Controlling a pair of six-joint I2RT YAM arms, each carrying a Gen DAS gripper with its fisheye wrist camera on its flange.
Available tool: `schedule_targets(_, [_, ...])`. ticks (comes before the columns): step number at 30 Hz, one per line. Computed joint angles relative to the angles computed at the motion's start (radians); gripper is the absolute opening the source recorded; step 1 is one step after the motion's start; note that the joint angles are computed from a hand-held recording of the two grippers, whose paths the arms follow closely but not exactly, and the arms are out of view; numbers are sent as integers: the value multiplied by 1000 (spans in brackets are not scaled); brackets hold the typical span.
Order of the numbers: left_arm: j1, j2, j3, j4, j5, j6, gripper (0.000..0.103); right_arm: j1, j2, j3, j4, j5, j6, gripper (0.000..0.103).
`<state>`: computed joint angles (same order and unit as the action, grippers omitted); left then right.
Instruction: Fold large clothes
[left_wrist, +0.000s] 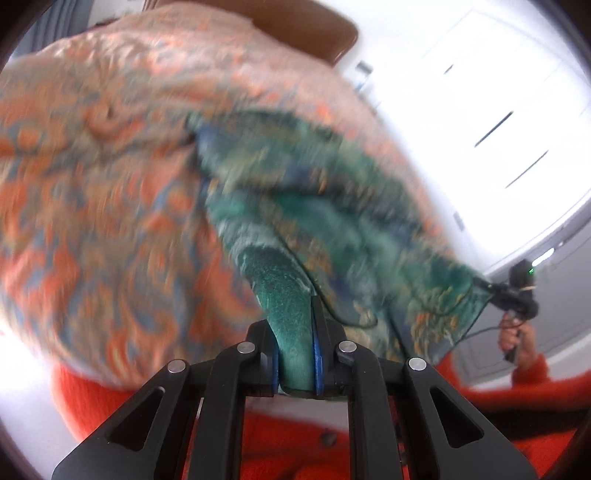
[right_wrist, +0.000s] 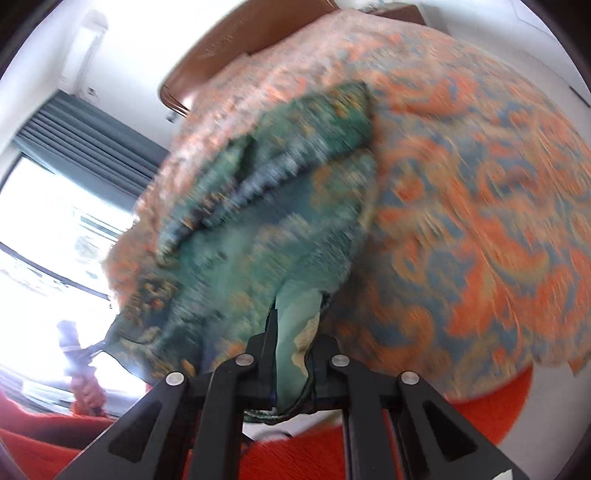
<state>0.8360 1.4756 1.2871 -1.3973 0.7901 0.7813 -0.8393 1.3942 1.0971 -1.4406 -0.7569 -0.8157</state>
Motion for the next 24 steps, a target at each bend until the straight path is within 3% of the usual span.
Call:
schedule_targets(4, [-123, 125, 230, 96, 58, -240, 12, 117, 93, 229, 23, -139, 184, 10])
schedule_targets(9, [-308, 377, 531, 336, -49, -588, 12, 266, 289, 514, 247, -196, 559, 10])
schedule_targets(12, [-382, 536, 677, 397, -137, -709, 12, 353, 465, 666, 431, -140, 797, 10])
schedule_targets(15, [-448, 684, 808, 426, -250, -789, 12, 418, 585, 731, 557, -38, 922, 10])
schedule_targets(18, [-497, 820, 949, 387, -351, -838, 17, 462, 727, 794, 654, 22, 1035, 10])
schedule_targets(21, [-512, 918, 1090, 303, -367, -866, 33, 480, 824, 830, 697, 20, 1093, 18])
schedule_targets(23, [-501, 978, 1212, 243, -303, -886, 59, 471, 863, 834, 738, -41, 1168, 33])
schedule_targets(24, [-486, 966, 1208, 271, -259, -911, 69, 461, 874, 818, 791, -96, 1236, 46])
